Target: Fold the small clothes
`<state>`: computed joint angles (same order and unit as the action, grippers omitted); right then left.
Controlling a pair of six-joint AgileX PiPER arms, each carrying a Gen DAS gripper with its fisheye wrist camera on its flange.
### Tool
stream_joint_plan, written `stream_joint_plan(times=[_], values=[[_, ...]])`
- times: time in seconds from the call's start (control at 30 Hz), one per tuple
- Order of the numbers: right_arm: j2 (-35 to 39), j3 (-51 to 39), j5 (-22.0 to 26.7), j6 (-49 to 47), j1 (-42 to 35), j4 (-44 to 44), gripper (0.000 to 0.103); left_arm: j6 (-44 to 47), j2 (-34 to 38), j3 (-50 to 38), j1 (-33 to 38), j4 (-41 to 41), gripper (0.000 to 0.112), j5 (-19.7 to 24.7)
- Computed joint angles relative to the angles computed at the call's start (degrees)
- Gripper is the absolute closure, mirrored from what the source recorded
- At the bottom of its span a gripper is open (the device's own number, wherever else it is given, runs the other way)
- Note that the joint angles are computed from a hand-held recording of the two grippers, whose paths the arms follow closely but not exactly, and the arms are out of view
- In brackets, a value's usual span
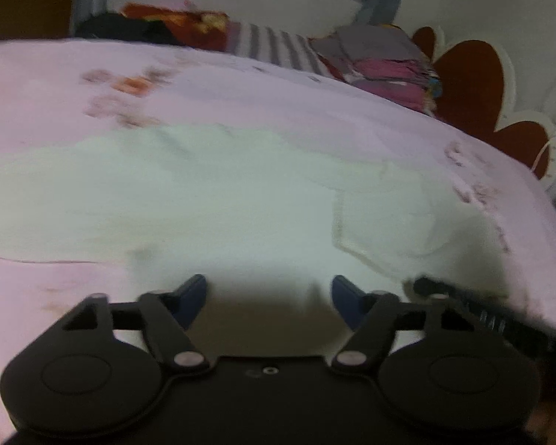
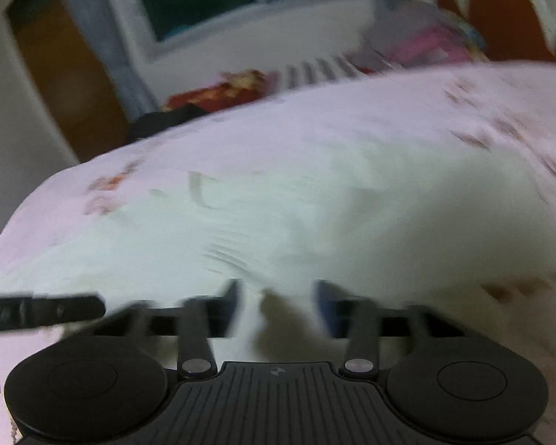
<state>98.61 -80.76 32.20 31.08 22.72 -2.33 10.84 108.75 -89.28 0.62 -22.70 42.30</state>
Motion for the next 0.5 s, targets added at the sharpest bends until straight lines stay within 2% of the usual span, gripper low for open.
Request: stream_joint_plan(times=[0.1, 0.17, 0.23, 0.27, 0.33, 0.37, 0.43, 0.5], values=[[-4.3, 5.8, -0.5, 0.1, -4.0, 0.8, 0.072, -0.5, 5.4, -5.6, -2.7, -3.0, 0.062, 1.4], [-5.9, 7.8, -0.7, 0.6, -5.7, 0.4, 0.072, -0.5, 7.4, -7.6, -4.0, -5.4, 0.065, 1.3], [-7.9, 9.4, -0.1, -1.9, -8.1, 2.6, 0.072, -0.9, 10.6, -11.1, -5.2, -7.1, 0.074, 2.1], [-7.9, 9.3, 0.3, -2.5, -8.7, 3.1, 0.072, -2.5, 12.7, -14.0, -5.9, -6.7, 0.085, 3.4], [-7.4, 9.3, 0.0, -4.5, -9.8, 5.2, 0.072, -5.1, 15.6, -17.4, -7.0, -5.7, 0.097, 4.2], [-7.4, 9.4, 0.0, -5.6, -10.1, 6.3, 0.072, -6.5, 16.6, -18.7, -7.6, -4.3, 0.106, 4.1], [-7.5, 9.5, 0.3, -7.5, -10.7, 7.7, 0.072, -6.3, 16.9, -18.9, -8.1, -3.8, 0.109, 2.7], [-7.3, 9.2, 0.7, -8.1, -10.9, 7.8, 0.072, -5.2, 14.6, -15.4, -7.8, -4.2, 0.109, -0.8]])
